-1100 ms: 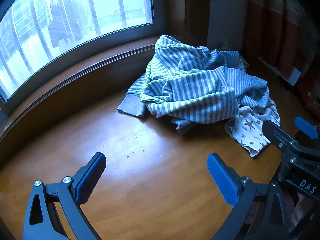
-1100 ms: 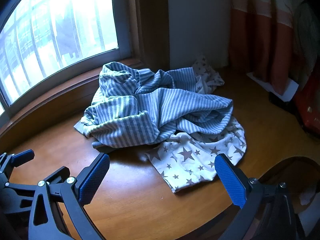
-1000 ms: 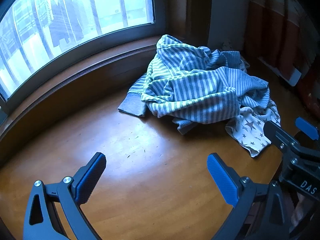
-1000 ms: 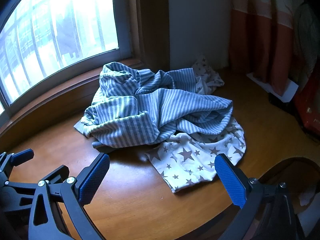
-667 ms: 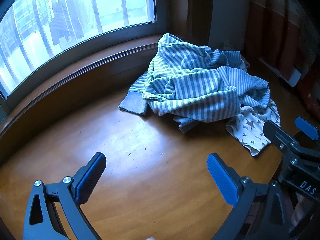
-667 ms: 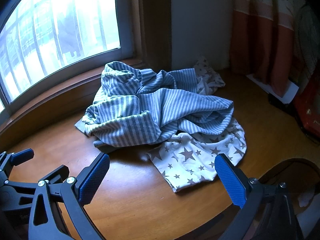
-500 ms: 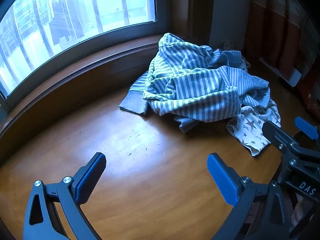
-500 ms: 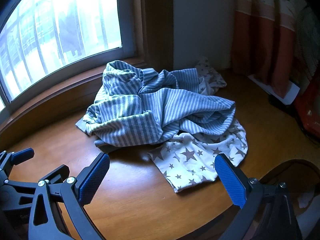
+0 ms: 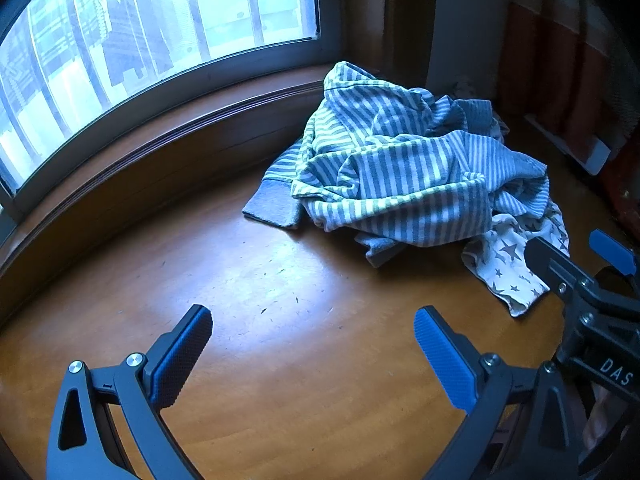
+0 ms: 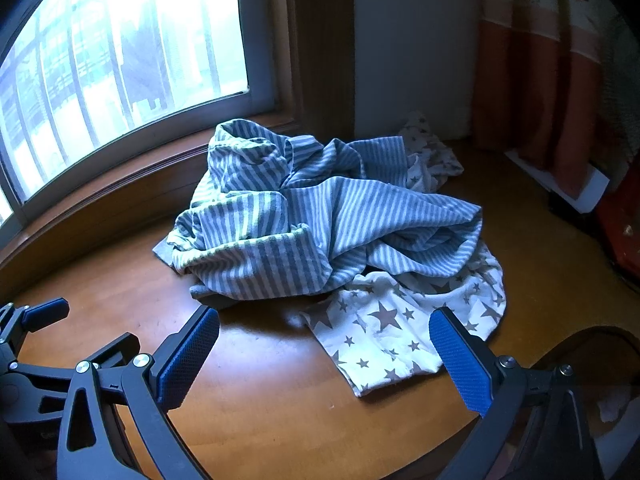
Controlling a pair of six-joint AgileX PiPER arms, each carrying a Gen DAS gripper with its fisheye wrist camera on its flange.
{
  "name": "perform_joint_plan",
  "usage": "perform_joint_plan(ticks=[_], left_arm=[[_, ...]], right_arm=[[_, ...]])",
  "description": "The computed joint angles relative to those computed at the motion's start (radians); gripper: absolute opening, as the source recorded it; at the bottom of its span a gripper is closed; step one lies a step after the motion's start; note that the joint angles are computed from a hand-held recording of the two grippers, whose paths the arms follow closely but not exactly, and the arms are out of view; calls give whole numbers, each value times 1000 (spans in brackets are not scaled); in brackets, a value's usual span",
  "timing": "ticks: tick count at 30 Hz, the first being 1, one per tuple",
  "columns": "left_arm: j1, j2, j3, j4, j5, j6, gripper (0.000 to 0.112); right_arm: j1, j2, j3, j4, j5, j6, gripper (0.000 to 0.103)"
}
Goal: Fold clothes
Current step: 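Approach the striped clothing pile with both grippers open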
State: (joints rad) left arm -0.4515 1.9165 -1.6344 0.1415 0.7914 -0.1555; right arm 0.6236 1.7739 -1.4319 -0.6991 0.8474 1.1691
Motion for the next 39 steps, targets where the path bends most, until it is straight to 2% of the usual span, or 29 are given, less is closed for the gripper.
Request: perform_joint_plan(ticks=[16,39], left_arm=[[-7,66,-90,14,45,-35,103],[-31,174,-234,65,137,-131,103]], right_arm=[[-53,33,-29,51,-53,-96,103],[-154,108,-96,215,-150,-340,103]])
